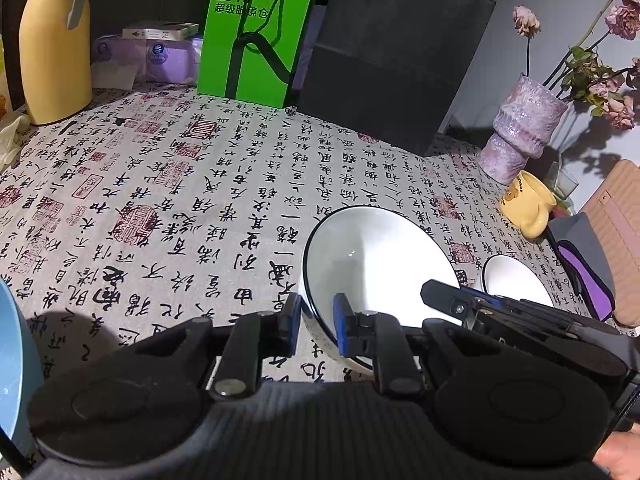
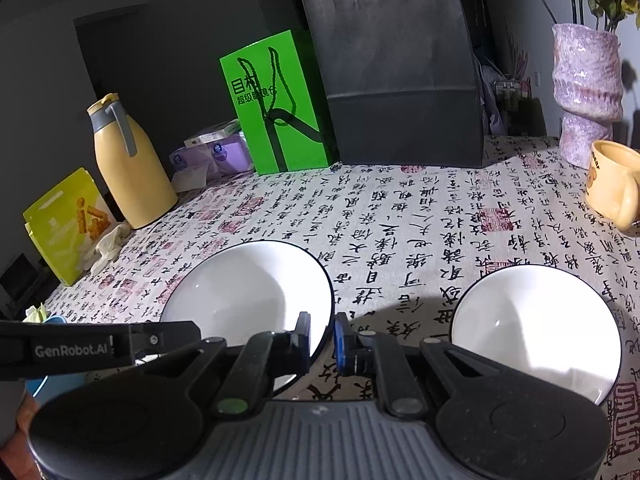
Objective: Organize plates and bowls
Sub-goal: 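Lift the white bowl off the table with both grippers, then carry the held white bowl with both grippers over the blue bowl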
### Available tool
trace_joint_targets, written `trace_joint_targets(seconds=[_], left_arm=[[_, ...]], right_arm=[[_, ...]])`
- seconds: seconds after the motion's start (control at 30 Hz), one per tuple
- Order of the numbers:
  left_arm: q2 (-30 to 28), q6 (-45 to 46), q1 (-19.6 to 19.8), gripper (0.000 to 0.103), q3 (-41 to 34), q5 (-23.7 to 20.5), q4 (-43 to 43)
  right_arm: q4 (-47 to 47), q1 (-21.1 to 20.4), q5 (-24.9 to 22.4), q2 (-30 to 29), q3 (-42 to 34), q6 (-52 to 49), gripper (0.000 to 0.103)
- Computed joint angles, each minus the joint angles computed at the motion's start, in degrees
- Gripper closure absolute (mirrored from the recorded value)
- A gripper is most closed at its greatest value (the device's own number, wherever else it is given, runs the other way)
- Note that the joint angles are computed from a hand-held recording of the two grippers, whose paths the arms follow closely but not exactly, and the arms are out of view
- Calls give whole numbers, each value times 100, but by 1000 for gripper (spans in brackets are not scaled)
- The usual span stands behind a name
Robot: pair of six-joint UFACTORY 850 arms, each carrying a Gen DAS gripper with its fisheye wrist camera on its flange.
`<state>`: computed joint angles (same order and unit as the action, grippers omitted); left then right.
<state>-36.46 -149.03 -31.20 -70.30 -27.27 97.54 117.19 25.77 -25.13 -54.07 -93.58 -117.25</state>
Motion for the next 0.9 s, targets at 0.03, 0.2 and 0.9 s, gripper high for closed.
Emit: trace_joint_targets(seconds=[0.03,0.2,0.9], left_arm=[[24,-44,-5,86,31,-5,39],[144,-263,-43,86,188,-72,235],[598,-939,-104,86,782,-291,777]], right_arm=[[73,8,1,29,37,-66,91],[344,28,-48,164,208,-328,91],[886,187,-82,503,635,-871,91]])
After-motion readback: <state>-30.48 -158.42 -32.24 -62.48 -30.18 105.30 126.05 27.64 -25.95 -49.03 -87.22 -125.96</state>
